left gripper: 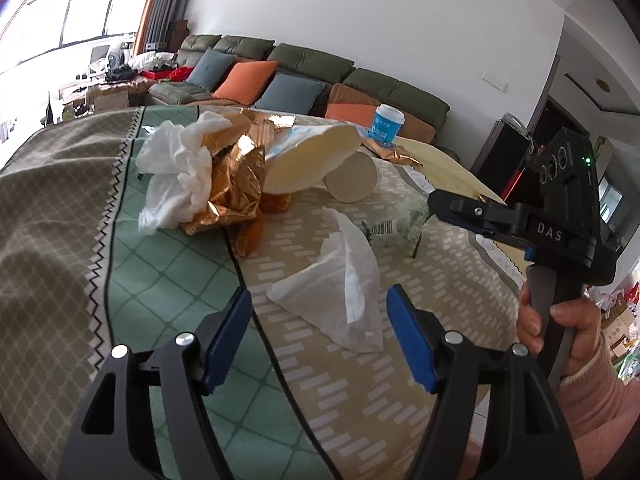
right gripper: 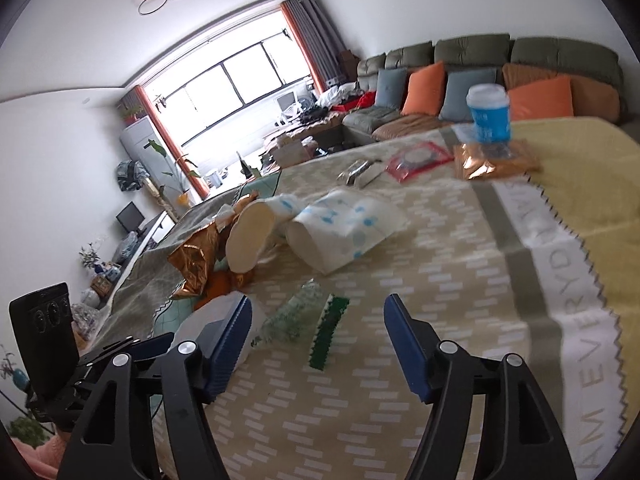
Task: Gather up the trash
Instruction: 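Grasp a white tissue with the left tool while the right tool grasps a clear packet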
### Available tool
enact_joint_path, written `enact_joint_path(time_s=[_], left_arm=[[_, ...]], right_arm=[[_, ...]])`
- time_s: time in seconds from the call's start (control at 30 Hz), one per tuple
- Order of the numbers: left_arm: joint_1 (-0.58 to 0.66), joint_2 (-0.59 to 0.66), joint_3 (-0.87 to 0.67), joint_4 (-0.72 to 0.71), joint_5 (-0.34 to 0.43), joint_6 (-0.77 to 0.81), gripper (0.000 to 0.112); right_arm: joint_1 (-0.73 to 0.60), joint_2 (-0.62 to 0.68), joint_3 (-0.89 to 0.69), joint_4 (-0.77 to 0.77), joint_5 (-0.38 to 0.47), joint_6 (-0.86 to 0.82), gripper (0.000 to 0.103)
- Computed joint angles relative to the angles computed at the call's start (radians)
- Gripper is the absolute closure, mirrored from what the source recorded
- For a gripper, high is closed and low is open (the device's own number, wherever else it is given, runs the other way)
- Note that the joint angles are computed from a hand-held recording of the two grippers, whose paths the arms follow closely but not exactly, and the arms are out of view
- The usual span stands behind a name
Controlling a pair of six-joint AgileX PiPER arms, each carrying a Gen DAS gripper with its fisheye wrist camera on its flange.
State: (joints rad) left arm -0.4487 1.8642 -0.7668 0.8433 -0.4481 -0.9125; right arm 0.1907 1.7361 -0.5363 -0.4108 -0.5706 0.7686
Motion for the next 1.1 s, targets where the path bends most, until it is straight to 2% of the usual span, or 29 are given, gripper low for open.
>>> enact_joint_path(time_s=[0.1,0.17,0.37,0.47,0.57,0.63,0.73,1.1], left_arm=[[0.002,0.017,-0.017,0.045,-0.008,-0.05,0.042],[-0.001,0.031,-0.038,0.075,-0.002,-0.086,0.043],[0.005,0.062,-0.077,0.144,-0.005,-0.169,0.062],[0.014,0.062,-0.074,0.162,-0.019,-0.191,0.075],[0.027,0.062,-0.061,0.168,-0.039,-0.197,0.084],[0.04,0.061,-0.054,0.186,-0.059,-0.211,0.094],[0.049,0.049,-0.037,0.172,-0.068,-0.187,0.1],[0.095,-0.05,0.091,0.056,-0.113,-0.036,0.103]], right_arm=[[-0.009,0.033,-0.015,-0.051,-0.021,0.047,0.034],[-0.009,0.045,-0.022,-0.076,-0.027,0.072,0.038],[-0.017,0.061,-0.032,-0.139,-0.04,0.12,0.063],[-0.015,0.052,-0.025,-0.138,-0.044,0.114,0.069],[-0.004,0.04,-0.017,-0.127,-0.044,0.098,0.072],[0.005,0.031,-0.013,-0.124,-0.042,0.091,0.073],[0.017,0.014,-0.004,-0.117,-0.043,0.076,0.074],[0.083,-0.061,-0.011,-0.117,-0.004,0.06,0.075]])
